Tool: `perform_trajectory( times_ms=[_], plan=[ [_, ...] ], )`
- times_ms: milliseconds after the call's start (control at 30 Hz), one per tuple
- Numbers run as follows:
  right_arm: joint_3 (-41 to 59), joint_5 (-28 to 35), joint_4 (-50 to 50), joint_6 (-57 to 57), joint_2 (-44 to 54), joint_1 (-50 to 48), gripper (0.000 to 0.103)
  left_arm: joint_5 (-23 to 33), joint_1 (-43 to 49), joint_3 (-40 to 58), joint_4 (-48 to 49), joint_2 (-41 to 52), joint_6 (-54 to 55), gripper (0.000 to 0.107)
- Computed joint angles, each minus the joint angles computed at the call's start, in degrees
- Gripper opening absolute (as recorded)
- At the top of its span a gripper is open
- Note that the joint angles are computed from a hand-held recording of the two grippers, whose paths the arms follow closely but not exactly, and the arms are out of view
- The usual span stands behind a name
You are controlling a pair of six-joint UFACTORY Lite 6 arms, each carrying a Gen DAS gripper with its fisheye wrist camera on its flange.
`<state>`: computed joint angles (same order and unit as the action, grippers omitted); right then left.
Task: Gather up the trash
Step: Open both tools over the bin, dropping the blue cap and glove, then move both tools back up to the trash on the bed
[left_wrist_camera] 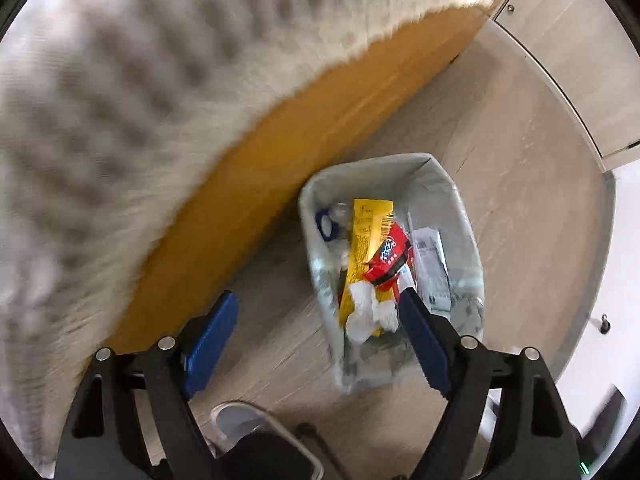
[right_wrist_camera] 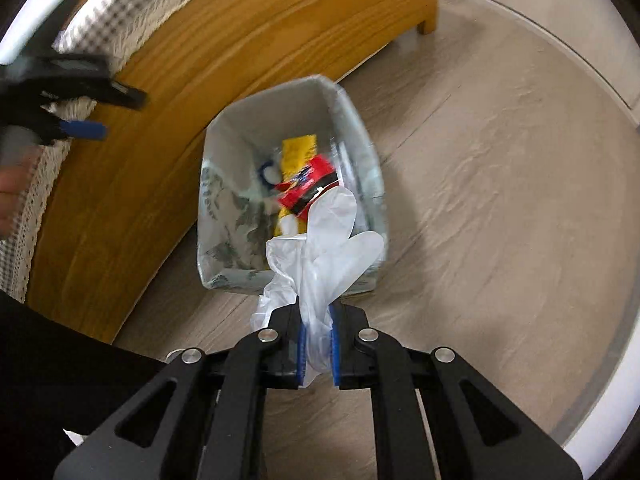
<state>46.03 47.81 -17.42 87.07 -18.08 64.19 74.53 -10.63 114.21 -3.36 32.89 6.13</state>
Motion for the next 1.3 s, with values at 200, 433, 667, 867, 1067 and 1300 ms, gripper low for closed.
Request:
perform_trajectory(
  times_ms=[200,433,667,867,1067,1300],
  plan=[
    [9.96,-9.23,11.39,-21.56,16.44,-12.93,0.009,2.24,13.95,-6.63,-16.44,-18.23,11.86,0.085],
    [43.13,-8.87,29.45,-49.31,50.65,-29.16,0.064,2.12,24.42,-11.26,-20.95,-22.19,17.24,0.087],
    [47.25,-9.26,30.12,-42.74,53.86,-31.27,0.066,5.68,27.60,-4.33,-21.01,-15.57,16.22,0.087],
    [40.54,-0.17,18.15,-33.78,39.89,-26.62,0.066,6.28,27.10,-6.35,-23.57,-16.96,17.63,0.087],
    [38.36,15.99,6.57,-21.80,22.86,-18.08,0.066,0.76,23.80,-15.12,-19.47,-22.86,19.47,0.087],
    [67.70,42.90,-7.99,-17.03,26.75,-0.61,0.066,3.02,36.62,-20.71,-31.00,-33.61,28.44,0.087]
  ],
)
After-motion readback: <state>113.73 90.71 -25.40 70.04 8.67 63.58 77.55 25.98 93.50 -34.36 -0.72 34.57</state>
